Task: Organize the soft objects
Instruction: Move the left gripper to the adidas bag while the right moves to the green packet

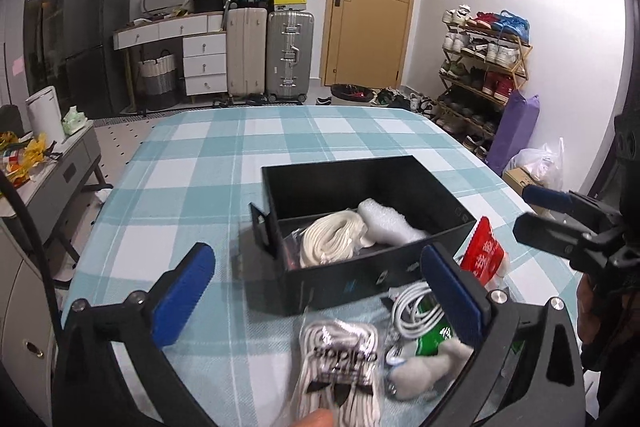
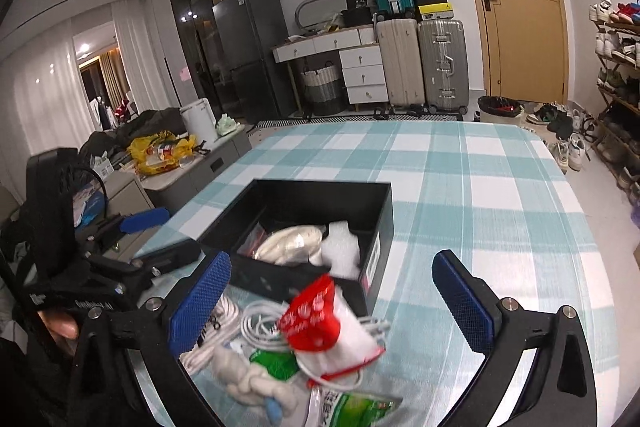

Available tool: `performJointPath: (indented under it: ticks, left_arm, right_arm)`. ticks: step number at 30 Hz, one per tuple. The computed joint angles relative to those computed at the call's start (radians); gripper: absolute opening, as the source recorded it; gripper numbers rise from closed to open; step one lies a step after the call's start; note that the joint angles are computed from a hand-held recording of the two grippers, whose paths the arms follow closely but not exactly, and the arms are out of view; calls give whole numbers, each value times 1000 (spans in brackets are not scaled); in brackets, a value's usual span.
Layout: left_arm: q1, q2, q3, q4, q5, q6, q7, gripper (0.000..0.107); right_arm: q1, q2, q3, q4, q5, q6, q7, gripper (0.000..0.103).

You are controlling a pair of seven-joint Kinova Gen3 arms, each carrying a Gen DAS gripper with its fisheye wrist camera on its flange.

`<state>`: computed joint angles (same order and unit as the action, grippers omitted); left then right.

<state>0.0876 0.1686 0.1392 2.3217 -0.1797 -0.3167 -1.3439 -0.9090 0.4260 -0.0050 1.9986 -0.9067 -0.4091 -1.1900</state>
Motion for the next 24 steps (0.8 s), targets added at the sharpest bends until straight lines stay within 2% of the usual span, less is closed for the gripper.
performJointPath:
  ticks: [5,8,11,13,16,24]
  left_arm:
    - [29,-15,-37,53,77,-38,-45,103]
    - [21,-20,-37,83,82,-63,-40,103]
    - [50,-19,-56,106,148,-89,-105,103]
    - [57,-17,-64,120,165,-108,-123,103]
    - [30,-12,-52,131,132,-121,-92,103]
    - [77,14,-72,148,220,-150,-182,103]
  right_arm:
    - [-48,2,7,24,-75,-27,53,102]
    - [-67,3,-5,39,-129,-62,86,102]
    - [-76,2,-24,48,-197,-93,139,102]
    - [-73,-1,-44,56,-229,-113,162,102]
    - [-61,-1,-78,65,-262,-135,187,102]
    - [-29,13,-128,72,-310,-159,199,102]
